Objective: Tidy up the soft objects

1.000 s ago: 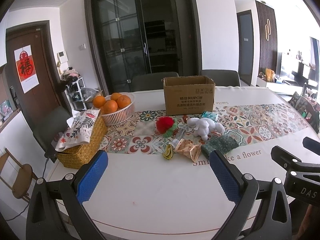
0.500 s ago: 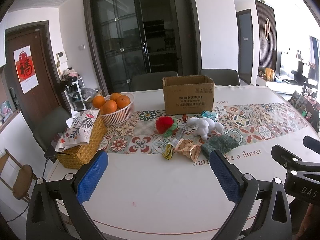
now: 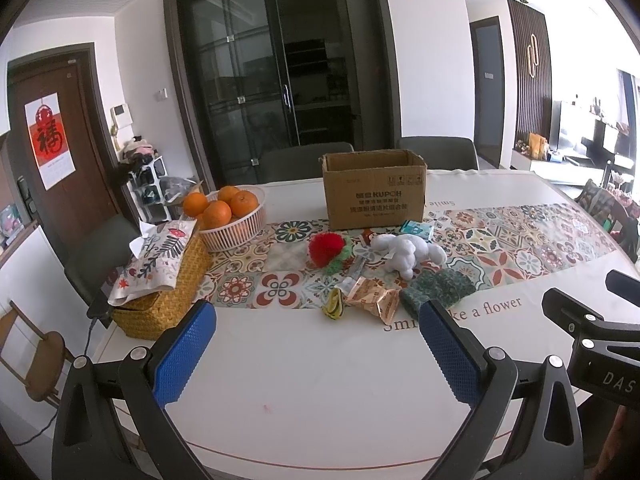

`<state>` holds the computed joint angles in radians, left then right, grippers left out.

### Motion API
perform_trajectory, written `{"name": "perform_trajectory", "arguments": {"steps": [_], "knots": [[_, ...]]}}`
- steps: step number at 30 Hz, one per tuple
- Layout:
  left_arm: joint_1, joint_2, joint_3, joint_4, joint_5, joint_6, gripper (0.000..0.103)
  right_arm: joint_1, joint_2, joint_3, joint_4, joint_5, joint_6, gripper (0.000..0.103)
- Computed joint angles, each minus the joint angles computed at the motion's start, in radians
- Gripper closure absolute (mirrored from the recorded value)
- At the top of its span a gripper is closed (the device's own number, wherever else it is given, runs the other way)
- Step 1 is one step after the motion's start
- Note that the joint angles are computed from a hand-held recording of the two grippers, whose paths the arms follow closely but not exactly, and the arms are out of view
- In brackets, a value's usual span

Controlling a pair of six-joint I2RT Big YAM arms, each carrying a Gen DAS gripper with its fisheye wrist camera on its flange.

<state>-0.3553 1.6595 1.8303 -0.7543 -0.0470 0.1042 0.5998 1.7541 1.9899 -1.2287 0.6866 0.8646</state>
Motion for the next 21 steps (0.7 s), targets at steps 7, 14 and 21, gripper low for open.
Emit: {"name": "perform_trajectory", "arguments": {"steps": [7, 14, 21], "knots": [[-0.001, 0.001, 0.002, -0.002, -0.003, 0.0, 0.0, -0.003, 0.0, -0.003, 0.004, -0.003, -0.002, 0.0], [-0.002, 0.001, 0.0, -0.003, -0.004, 0.001, 0.0, -0.009, 0.001, -0.006, 0.011, -0.01, -0.007, 0.0], [0.003, 0.015, 0.005, -0.027, -0.01, -0.001, 0.0, -0.02, 0.011, -0.005, 0.026, -0.047, -0.025, 0.0]]}}
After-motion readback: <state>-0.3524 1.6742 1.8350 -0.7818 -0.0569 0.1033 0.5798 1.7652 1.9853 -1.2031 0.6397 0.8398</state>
